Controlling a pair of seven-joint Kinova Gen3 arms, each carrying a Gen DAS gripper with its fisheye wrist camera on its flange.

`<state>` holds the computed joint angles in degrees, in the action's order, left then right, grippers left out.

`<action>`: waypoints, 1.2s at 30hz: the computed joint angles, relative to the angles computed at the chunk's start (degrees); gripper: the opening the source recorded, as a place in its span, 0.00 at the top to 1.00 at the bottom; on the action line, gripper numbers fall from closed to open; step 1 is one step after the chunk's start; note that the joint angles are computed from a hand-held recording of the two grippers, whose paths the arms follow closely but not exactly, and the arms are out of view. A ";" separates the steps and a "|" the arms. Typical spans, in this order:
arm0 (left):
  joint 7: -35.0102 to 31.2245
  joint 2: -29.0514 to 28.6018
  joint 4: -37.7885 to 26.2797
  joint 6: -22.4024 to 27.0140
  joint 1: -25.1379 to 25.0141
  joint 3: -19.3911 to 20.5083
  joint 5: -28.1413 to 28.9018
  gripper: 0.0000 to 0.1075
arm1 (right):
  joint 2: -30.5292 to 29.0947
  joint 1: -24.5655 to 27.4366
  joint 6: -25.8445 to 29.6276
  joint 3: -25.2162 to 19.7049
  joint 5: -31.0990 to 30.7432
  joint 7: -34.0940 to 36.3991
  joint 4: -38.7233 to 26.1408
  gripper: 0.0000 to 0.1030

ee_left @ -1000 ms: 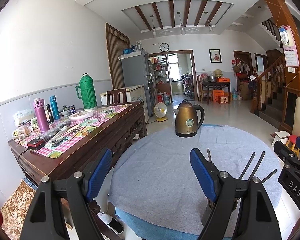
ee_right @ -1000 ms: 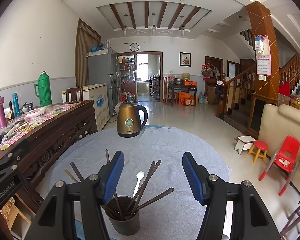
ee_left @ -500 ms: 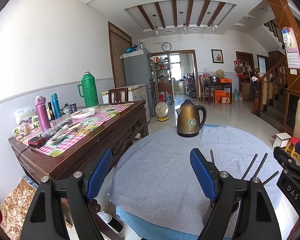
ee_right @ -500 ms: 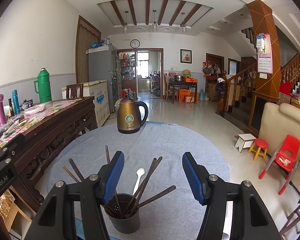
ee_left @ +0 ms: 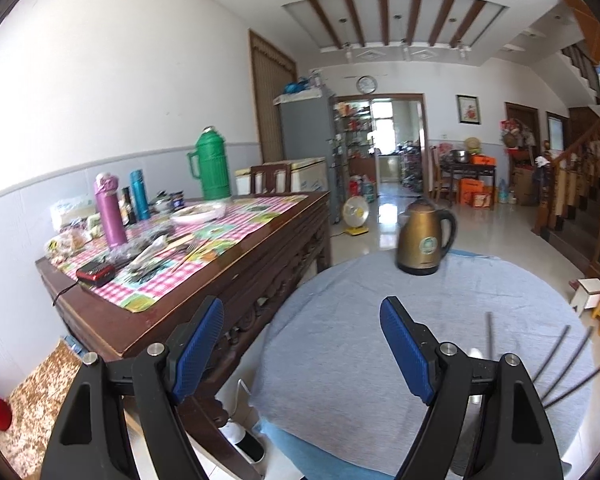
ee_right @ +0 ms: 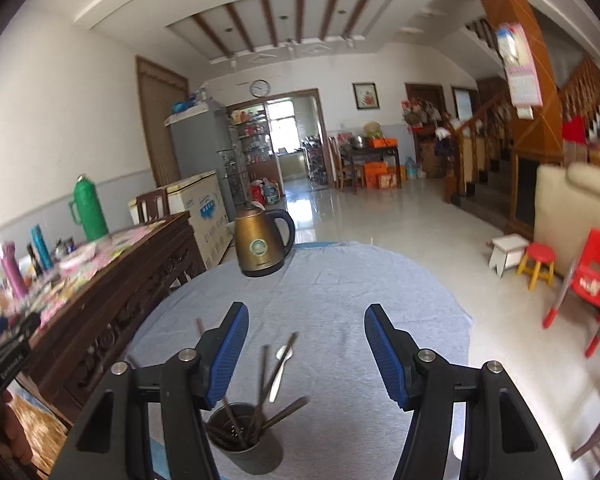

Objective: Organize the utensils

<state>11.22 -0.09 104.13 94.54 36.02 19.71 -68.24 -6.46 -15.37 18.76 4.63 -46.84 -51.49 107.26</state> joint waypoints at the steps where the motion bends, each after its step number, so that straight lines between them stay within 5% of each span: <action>1: -0.10 -0.39 0.54 -0.80 -0.64 -0.66 0.45 0.25 | 0.94 -0.74 2.33 2.65 -2.30 1.51 -1.20 0.37; 4: -1.51 -1.48 2.45 -5.36 -3.78 -2.89 2.41 0.25 | 5.50 2.76 9.32 4.94 -7.17 3.71 -5.64 0.37; 8: -4.42 -1.56 4.15 -12.72 -8.48 -5.28 5.67 0.25 | 13.70 12.35 18.64 0.96 -7.74 2.25 -13.39 0.37; 13: -8.58 0.24 5.52 -24.11 -14.04 -8.41 11.86 0.25 | 26.80 14.06 28.40 -0.17 -1.01 -5.77 -25.66 0.37; 16: -11.11 2.70 5.23 -28.47 -16.01 -9.78 14.74 0.25 | 34.36 12.35 33.77 0.59 2.11 -7.97 -32.76 0.37; 24: -13.90 8.06 3.51 -32.81 -16.41 -12.98 17.86 0.25 | 51.37 8.34 43.72 -6.24 10.83 -11.49 -52.96 0.39; 32: -17.52 10.20 1.98 -35.83 -16.69 -15.43 19.76 0.25 | 62.94 0.91 52.13 -8.02 22.74 -18.31 -73.54 0.39; 36: -18.70 10.86 1.70 -37.50 -16.93 -16.25 20.01 0.24 | 63.62 -2.01 51.36 -8.38 29.13 -18.76 -74.89 0.46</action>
